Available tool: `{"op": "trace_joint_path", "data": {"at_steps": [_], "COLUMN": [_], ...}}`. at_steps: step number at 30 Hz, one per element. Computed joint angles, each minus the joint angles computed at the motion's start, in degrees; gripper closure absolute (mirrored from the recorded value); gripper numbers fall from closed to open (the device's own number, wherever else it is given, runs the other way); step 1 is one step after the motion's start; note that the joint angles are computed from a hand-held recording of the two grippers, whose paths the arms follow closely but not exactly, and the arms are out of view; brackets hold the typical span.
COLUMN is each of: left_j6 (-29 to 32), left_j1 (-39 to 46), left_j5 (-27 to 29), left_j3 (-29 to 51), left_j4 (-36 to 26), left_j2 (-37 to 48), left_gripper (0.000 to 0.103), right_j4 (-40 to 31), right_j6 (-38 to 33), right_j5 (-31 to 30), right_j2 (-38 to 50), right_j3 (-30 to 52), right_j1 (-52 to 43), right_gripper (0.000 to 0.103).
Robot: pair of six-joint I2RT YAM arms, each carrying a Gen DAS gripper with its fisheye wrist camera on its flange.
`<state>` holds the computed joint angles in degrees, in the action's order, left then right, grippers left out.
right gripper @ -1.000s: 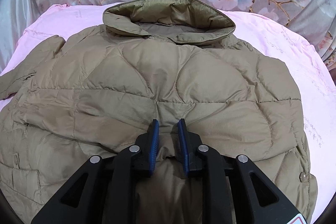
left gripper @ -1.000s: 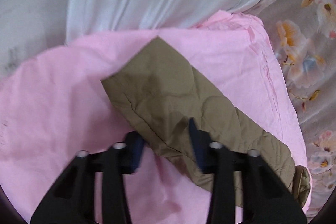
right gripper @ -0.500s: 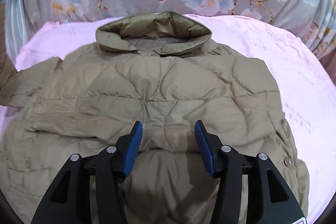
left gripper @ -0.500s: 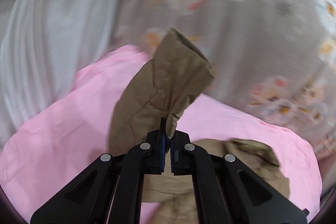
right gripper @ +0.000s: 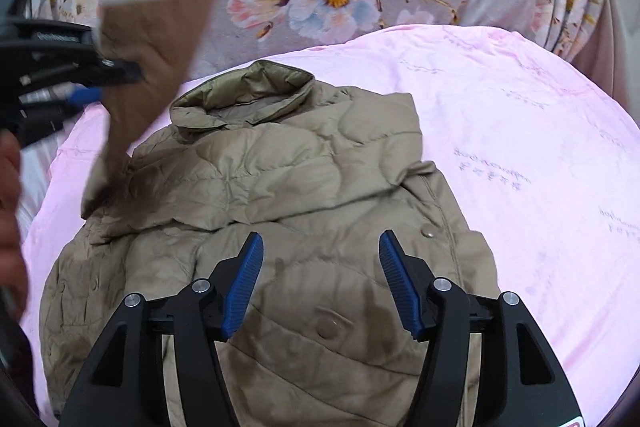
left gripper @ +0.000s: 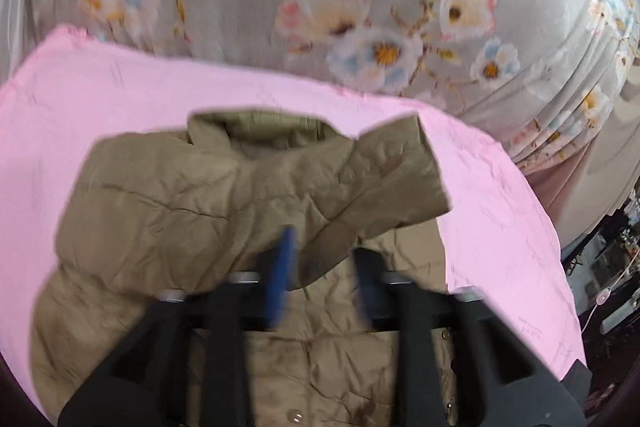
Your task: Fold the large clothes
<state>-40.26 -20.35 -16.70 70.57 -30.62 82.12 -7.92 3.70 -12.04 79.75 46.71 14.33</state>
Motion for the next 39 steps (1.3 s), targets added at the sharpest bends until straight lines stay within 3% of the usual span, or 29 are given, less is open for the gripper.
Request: {"op": "trace_joint_path", "data": {"at_steps": [1,3,6,9,12,14,18,24,27,30,33,35,36,37,39], "left_j6": [-1.6,-3.0,-1.5,-1.4,-1.6,-1.8,-3.6,-9.4,-11.9,-14.0,-12.7,-9.1,-7.3,-4.9,-1.7], "left_j1": [0.2,0.9,5.9,17.3,32.5,42.0,52.7,57.3,57.7,57.6,56.6,54.2,53.2,51.6,48.8], "left_j5": [-0.1,-0.4,3.8,11.1,22.3,29.6,39.9,51.4,53.1,53.9,52.3,48.3,46.7,44.1,38.6], "left_j3": [-1.9,-8.5,-14.5,-18.0,-21.9,-24.3,-27.0,-29.9,-30.1,-29.1,-27.5,-24.6,-23.4,-21.7,-20.1], "left_j4": [1.1,5.7,7.0,5.8,6.1,7.7,12.0,21.4,24.3,25.2,23.7,19.9,17.9,15.1,12.2], "left_j2": [-0.5,-4.9,-12.0,-17.0,-19.0,-18.0,-12.7,-5.9,-4.7,-2.8,-2.6,-2.4,-2.1,-1.7,-2.1], "left_gripper": [0.017,0.017,0.017,0.017,0.017,0.017,0.020,0.029,0.029,0.030,0.042,0.066,0.089,0.097,0.102], "right_j4": [-0.1,-0.5,-1.6,-3.1,-4.6,-6.3,-9.0,-14.3,-16.9,-17.1,-17.0,-18.6,-19.7,-20.6,-22.0], "right_j6": [-0.2,-0.5,-0.3,0.7,2.1,2.7,4.2,9.4,7.6,6.5,5.1,3.7,2.9,2.1,0.5], "right_j5": [-0.8,-2.2,-4.6,-8.4,-9.9,-10.6,-8.1,-10.3,-11.1,-13.0,-13.6,-13.1,-12.6,-11.7,-9.6], "right_j2": [0.3,0.5,1.4,4.1,8.0,11.3,19.5,30.6,32.0,30.1,25.8,24.0,23.5,23.3,23.9], "right_j3": [0.1,-0.1,1.2,5.0,10.1,14.4,23.8,34.7,37.6,39.2,41.4,43.9,45.1,46.1,47.2], "right_j1": [-0.7,-1.9,-3.1,-4.0,-3.3,-2.5,0.1,0.7,1.0,0.0,-1.1,-1.7,-1.9,-2.1,-1.9], "right_gripper": [0.044,0.044,0.042,0.037,0.037,0.037,0.036,0.037,0.095,0.100,0.101,0.101,0.101,0.101,0.101]}}
